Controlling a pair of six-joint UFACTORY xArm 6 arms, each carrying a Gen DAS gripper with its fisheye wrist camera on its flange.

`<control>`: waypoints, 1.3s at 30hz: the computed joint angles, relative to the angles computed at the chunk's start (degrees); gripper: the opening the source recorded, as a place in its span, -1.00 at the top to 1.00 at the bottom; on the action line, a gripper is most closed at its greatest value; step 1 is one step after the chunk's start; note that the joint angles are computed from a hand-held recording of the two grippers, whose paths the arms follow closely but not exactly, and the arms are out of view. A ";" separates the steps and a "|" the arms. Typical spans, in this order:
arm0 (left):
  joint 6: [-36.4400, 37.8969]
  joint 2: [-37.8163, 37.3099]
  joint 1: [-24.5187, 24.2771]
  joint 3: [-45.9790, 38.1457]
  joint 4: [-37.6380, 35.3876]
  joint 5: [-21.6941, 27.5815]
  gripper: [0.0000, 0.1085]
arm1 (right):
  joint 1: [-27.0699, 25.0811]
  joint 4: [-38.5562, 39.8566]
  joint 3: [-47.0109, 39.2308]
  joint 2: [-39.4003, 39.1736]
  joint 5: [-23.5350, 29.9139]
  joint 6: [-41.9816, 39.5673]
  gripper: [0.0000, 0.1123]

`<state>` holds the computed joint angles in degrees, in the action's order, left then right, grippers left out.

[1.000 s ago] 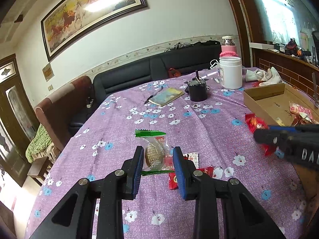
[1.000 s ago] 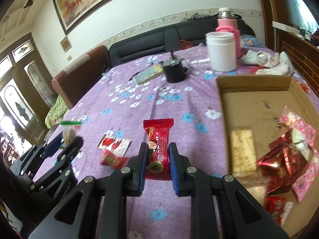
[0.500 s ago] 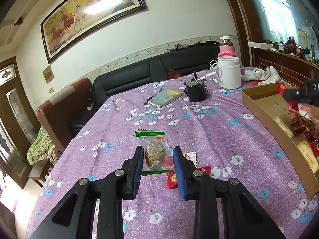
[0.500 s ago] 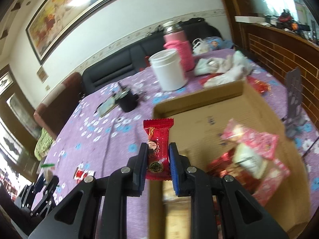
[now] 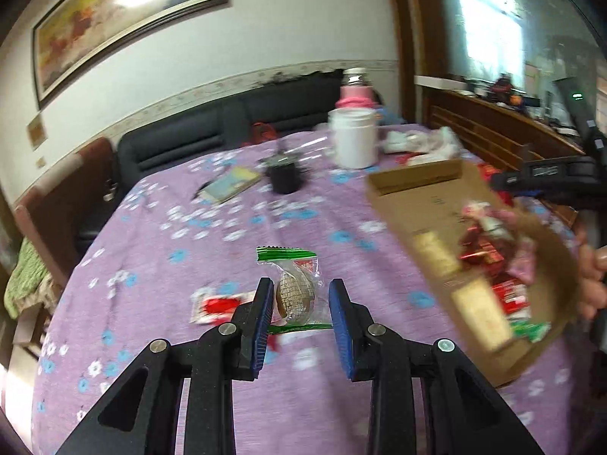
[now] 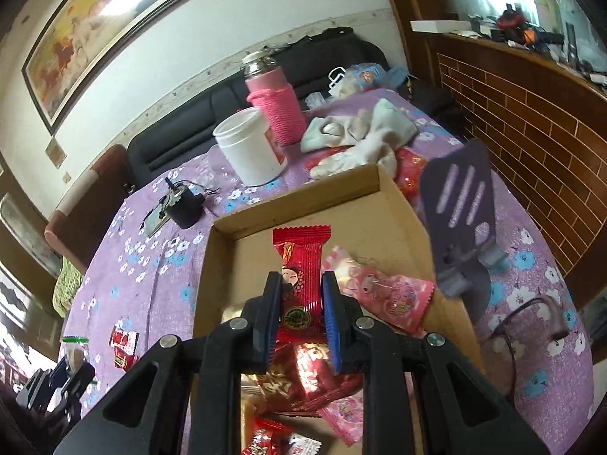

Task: Organize snacks
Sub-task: 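Lift both held candies and carry them over the cardboard tray, then lower both candies into the tray and open both grippers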

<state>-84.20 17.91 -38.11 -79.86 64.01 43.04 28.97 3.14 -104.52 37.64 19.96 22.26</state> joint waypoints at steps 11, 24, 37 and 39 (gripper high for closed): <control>21.12 21.53 -2.33 -29.02 -26.11 -7.52 0.43 | -1.03 8.49 -2.59 1.67 5.94 -6.76 0.64; 19.37 27.58 -4.31 -34.70 -18.43 -2.92 0.44 | -0.23 -1.54 -8.03 5.42 12.66 -1.20 0.63; 18.53 28.51 -6.04 -36.03 -13.16 -0.19 0.44 | 0.33 -6.12 -9.61 6.28 13.94 0.94 0.63; 18.42 28.49 -6.19 -36.02 -12.99 -0.05 0.43 | 0.36 -6.09 -9.64 6.27 13.98 0.96 0.63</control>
